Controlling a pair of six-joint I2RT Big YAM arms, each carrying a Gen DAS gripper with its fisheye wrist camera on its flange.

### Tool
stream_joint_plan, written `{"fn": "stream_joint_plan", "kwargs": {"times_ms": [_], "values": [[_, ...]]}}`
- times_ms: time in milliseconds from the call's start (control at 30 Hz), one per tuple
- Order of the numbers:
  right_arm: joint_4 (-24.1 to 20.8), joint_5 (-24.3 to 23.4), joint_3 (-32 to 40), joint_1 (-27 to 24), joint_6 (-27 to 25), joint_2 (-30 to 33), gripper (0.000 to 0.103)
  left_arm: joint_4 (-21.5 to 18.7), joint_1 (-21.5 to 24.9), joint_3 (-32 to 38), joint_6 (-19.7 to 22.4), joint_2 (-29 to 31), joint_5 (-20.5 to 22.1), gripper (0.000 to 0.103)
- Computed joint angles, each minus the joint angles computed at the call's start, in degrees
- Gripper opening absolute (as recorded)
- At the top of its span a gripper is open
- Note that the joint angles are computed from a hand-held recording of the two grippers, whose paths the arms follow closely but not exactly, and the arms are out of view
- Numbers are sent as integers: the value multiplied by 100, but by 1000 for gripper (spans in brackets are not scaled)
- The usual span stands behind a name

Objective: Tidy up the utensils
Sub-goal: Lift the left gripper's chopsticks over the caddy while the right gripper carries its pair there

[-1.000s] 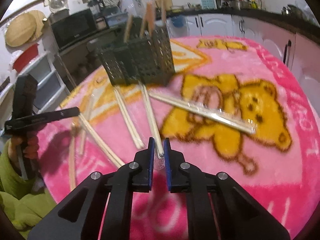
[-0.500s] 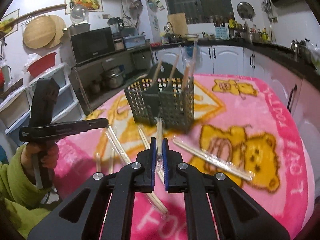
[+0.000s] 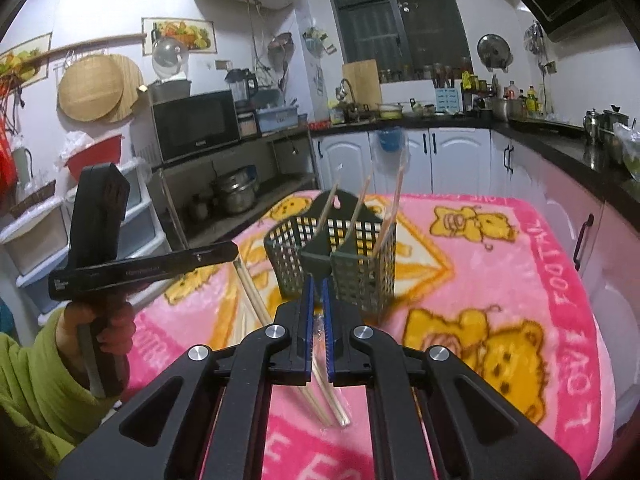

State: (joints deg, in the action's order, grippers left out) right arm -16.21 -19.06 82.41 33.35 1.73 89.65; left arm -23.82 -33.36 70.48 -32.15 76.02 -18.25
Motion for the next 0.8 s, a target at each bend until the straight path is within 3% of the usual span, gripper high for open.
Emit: {"fn": "stream_joint_plan", "kwargs": {"times_ms": [433,800], "values": [[45,-50,478,-2,92,182,1,204,29,332,288,48,-21,2],[-195,-183,1123,-25,144,474,1,316,91,641,584,58,-68,2]]}}
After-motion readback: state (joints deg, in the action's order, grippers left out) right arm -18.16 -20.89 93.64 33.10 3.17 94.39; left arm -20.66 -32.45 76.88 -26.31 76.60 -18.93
